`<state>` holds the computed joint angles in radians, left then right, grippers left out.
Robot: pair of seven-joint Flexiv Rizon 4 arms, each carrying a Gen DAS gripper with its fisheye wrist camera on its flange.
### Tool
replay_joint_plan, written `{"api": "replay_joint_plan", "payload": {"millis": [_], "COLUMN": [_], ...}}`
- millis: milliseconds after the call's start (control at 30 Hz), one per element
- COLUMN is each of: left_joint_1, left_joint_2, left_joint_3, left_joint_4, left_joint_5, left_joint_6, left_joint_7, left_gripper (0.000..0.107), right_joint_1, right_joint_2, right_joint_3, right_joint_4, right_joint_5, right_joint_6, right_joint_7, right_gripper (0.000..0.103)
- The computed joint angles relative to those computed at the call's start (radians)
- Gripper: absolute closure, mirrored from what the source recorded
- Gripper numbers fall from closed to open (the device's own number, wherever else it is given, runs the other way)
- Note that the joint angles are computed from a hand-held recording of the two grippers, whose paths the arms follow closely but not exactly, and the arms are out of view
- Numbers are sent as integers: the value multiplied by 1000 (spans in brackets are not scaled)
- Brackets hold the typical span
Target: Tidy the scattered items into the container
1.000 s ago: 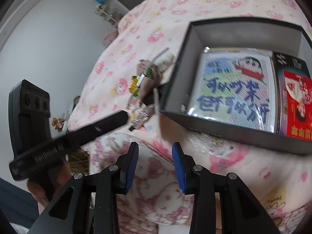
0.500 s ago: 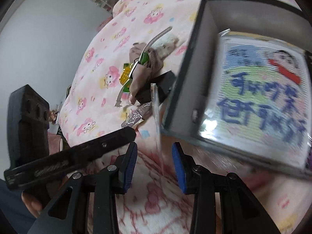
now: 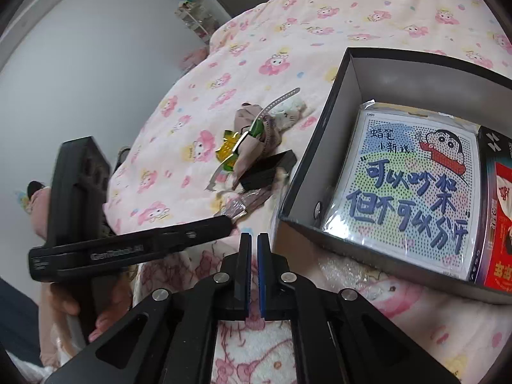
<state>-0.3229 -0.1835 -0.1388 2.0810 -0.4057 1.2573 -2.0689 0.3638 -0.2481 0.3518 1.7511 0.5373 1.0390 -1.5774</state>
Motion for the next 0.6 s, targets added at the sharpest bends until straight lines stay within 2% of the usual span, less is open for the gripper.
{"api": "replay_joint_plan", "payload": {"millis": [167, 333, 433, 533, 600], "left_joint_1": [-18, -7, -2, 19, 7], "left_joint_2": [26, 46, 34, -6, -36], "left_joint_3": [15, 4, 13, -11, 17], "left_joint_4": [18, 60, 41, 15, -10], "left_joint_5": [60, 10, 32, -24, 14], "left_joint_6": [3, 25, 7, 17, 32], "left_joint_7": [-54, -26, -26, 37, -28], "left_gripper": [73, 72, 72, 73, 74], "right_joint_1": [-3, -16, -21, 29, 44], "right_joint_2": [-36, -75, -62, -62, -90], "right_joint_3": [-11, 3, 15, -28, -36], "right_joint_4": [3, -28, -22, 13, 9], "right_joint_5": [0, 23, 57, -27, -83], "right_joint_6": [-65, -117, -60, 42, 59], "right_joint_7": [76, 84, 46, 159, 210], "right_gripper": [100, 93, 89, 86, 86]}}
